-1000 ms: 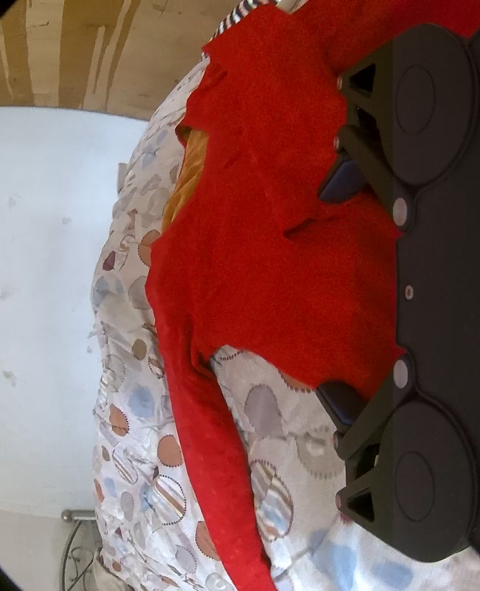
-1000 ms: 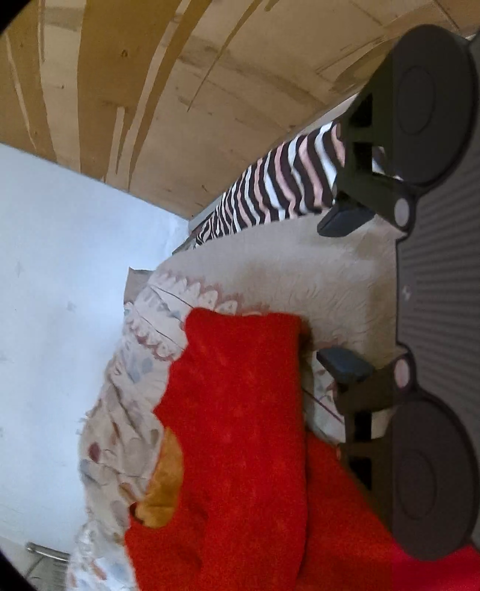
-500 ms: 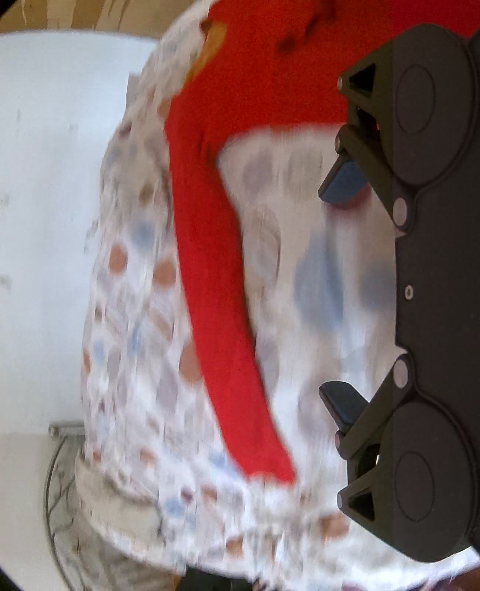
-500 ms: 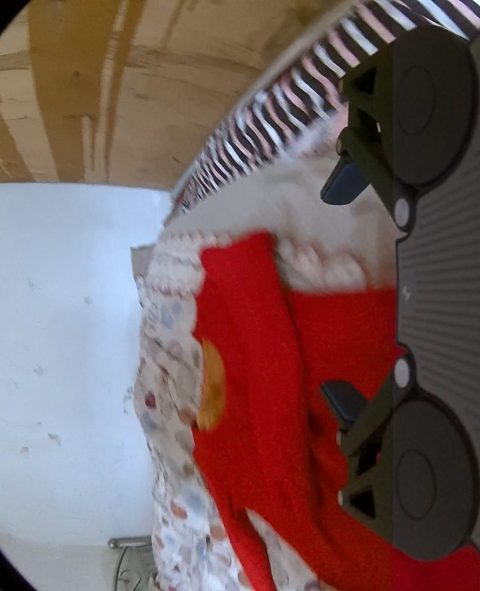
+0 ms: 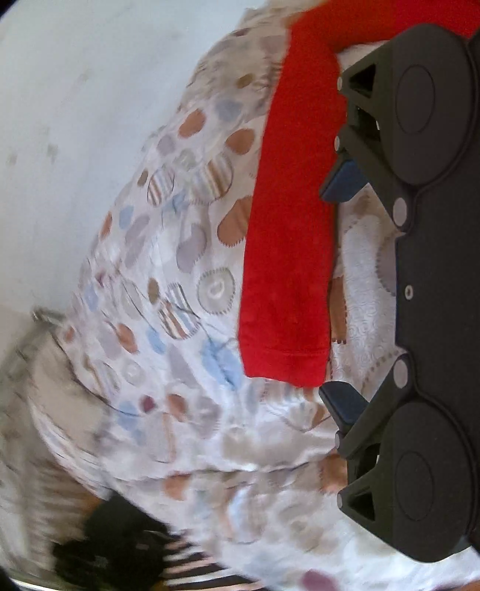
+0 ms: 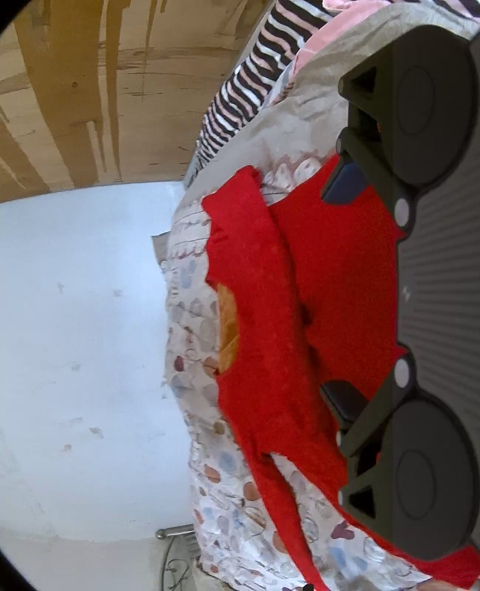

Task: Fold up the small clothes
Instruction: 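Reach the left gripper to the other red sleeve and close on it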

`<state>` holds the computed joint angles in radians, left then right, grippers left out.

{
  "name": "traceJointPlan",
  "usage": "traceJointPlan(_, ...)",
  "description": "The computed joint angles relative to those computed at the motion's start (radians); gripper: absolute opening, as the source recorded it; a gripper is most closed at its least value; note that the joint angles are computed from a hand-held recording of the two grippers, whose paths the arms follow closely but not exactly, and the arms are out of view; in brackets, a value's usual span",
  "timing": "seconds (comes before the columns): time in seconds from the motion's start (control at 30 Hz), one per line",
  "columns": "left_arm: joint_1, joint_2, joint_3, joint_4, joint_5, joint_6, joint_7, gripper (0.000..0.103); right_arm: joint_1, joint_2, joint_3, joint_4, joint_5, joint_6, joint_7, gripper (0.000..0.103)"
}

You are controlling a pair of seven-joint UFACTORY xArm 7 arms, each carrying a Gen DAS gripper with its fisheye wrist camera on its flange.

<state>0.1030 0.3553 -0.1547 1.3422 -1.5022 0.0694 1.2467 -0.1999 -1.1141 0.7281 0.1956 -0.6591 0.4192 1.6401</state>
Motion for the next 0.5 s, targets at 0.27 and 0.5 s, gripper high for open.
traceJointPlan(0.27,0.045,0.094,-0.010,0.088,0.211,0.140,-0.418,0.084,-0.049,0.118,-0.011,0.003,0.021,-0.049,0.017,0.103)
traceJointPlan(0.5,-0.020,0.164,0.042,0.144,0.430,0.041,-0.747,0.031,-0.051,0.166,-0.006,0.016,0.002,-0.037,0.027,0.103)
